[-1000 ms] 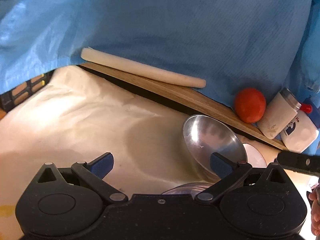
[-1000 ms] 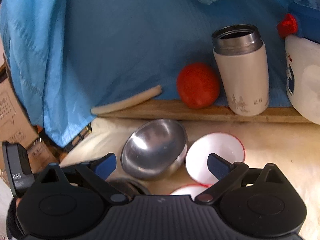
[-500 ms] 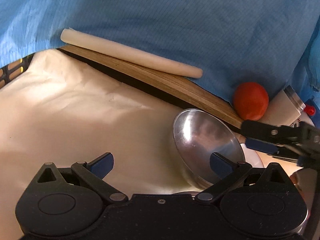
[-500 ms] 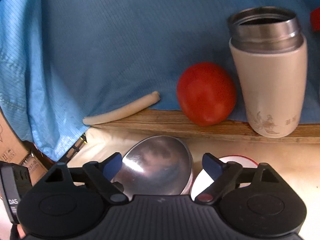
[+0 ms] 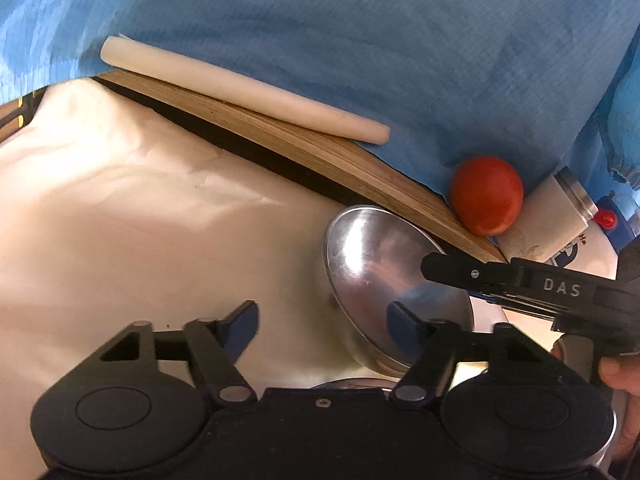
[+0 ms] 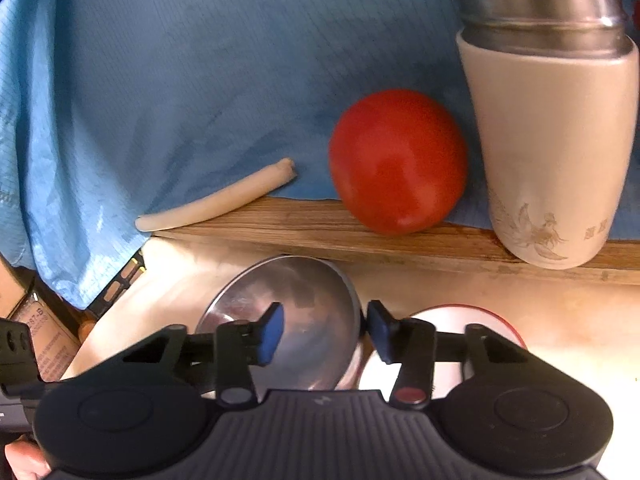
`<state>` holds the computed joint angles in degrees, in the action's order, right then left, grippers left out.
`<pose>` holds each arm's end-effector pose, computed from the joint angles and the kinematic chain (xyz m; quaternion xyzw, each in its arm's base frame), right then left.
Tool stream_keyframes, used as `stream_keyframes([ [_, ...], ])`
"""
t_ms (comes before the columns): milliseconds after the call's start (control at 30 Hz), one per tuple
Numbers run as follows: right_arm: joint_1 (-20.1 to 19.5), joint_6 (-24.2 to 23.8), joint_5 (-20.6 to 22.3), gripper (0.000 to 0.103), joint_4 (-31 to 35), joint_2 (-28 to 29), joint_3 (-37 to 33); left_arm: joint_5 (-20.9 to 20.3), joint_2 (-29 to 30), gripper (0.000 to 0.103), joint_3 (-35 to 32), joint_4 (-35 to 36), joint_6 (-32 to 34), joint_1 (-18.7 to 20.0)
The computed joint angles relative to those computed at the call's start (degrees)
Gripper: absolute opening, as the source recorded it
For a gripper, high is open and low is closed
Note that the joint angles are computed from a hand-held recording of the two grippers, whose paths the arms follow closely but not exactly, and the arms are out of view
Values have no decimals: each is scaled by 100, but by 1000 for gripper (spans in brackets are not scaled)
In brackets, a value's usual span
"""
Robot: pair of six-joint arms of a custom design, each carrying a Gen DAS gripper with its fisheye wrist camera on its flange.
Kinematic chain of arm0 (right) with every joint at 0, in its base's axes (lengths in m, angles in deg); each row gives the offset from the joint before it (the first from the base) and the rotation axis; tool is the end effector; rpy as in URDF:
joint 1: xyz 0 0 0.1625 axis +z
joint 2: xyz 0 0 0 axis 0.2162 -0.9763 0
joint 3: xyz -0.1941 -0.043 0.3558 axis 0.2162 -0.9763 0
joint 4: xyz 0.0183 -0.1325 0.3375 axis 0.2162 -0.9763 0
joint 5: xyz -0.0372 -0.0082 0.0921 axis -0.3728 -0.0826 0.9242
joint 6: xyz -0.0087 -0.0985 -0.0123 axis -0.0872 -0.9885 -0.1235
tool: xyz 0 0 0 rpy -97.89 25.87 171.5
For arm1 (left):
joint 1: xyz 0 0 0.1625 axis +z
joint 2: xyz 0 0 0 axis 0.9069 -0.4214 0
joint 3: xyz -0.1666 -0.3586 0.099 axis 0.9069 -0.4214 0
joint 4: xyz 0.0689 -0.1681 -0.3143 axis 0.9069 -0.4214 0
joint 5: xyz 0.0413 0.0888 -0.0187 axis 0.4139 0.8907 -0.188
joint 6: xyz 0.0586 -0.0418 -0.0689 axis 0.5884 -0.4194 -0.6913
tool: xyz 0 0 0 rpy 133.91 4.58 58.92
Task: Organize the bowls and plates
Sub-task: 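Close the left gripper on the rim of the steel bowl, then lift the steel bowl with the left gripper toward the plate stack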
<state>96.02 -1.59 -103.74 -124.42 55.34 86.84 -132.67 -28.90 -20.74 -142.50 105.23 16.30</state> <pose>0.3080 -0.6695 -0.0500 -0.0007 -0.8786 0.4447 0.1742 0.0233 -0.7605 0.2780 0.2714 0.9415 -0.1950 0.0441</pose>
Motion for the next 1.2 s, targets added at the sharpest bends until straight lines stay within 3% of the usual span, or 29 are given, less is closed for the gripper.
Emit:
stream_keyframes([
  [133, -6, 102, -67, 30, 36, -21, 39, -123, 30, 46, -101, 153, -2, 33],
  [200, 3, 205, -125, 22, 114, -13, 9, -200, 28, 32, -106, 150, 13, 39],
  [267, 23, 278, -193, 14, 186, 6, -33, -130, -39, 29, 33, -54, 66, 12],
  [633, 186, 503, -280, 12, 35, -159, 321, -148, -424, 29, 514, -452, 113, -83],
  [833, 403, 598, -493, 12, -382, -451, 995, -341, -809, 29, 946, -469, 222, -134],
  [1000, 704, 743, -1005, 12, -921, -789, 1820, -578, -1216, 30, 1591, -563, 421, -263],
  [1200, 1169, 1088, -1972, 12, -1435, -1057, 2750, -960, -1720, 33, 2439, -498, 557, -381],
])
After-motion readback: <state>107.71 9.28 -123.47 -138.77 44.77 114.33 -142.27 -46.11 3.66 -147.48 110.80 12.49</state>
